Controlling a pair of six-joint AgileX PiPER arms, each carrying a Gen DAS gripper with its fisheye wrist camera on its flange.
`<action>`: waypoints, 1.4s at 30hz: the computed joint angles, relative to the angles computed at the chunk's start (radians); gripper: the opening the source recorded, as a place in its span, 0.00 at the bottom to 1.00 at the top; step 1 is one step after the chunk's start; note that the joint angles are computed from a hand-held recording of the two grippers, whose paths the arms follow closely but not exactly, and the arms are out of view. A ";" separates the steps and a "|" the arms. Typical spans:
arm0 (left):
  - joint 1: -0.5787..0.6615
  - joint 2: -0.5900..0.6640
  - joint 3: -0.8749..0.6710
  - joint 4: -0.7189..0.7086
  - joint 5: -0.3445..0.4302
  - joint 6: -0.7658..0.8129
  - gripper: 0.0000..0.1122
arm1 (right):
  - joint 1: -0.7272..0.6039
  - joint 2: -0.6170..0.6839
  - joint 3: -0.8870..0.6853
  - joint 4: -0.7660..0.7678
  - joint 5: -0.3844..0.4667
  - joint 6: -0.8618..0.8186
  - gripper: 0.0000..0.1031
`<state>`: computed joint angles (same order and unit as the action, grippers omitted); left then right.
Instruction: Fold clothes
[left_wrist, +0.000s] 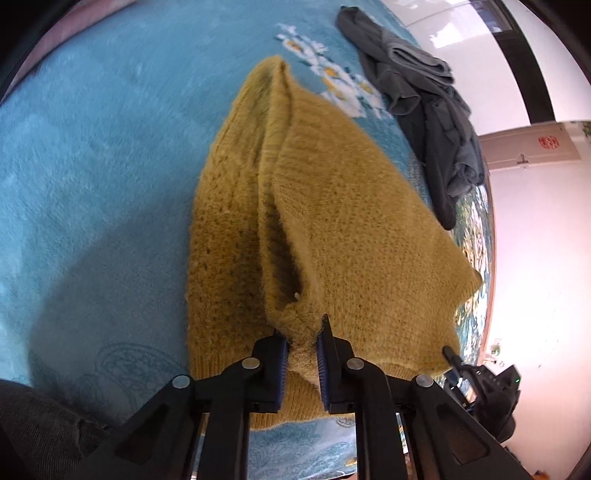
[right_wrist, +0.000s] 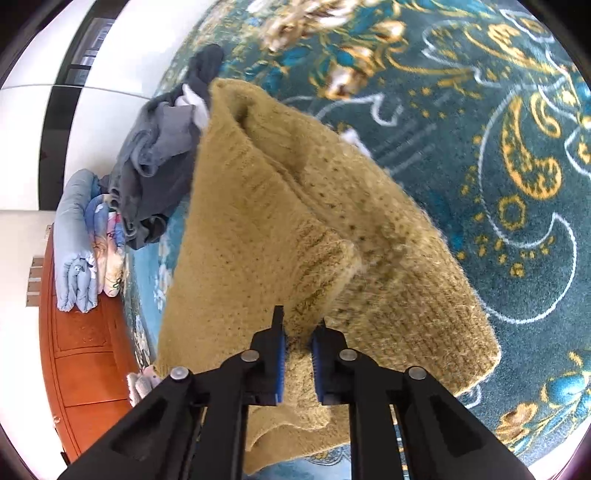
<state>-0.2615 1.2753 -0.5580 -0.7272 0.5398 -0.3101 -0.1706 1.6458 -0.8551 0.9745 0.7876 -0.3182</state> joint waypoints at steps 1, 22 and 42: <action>-0.018 -0.018 -0.006 0.041 0.012 -0.045 0.13 | 0.000 -0.022 -0.001 -0.007 0.000 -0.002 0.10; -0.074 -0.099 -0.053 0.379 0.217 -0.415 0.27 | -0.053 -0.049 0.066 -0.178 -0.023 0.010 0.09; -0.494 0.272 -0.402 0.675 0.236 -0.500 0.56 | -0.222 -0.067 0.066 -0.129 0.036 -0.274 0.66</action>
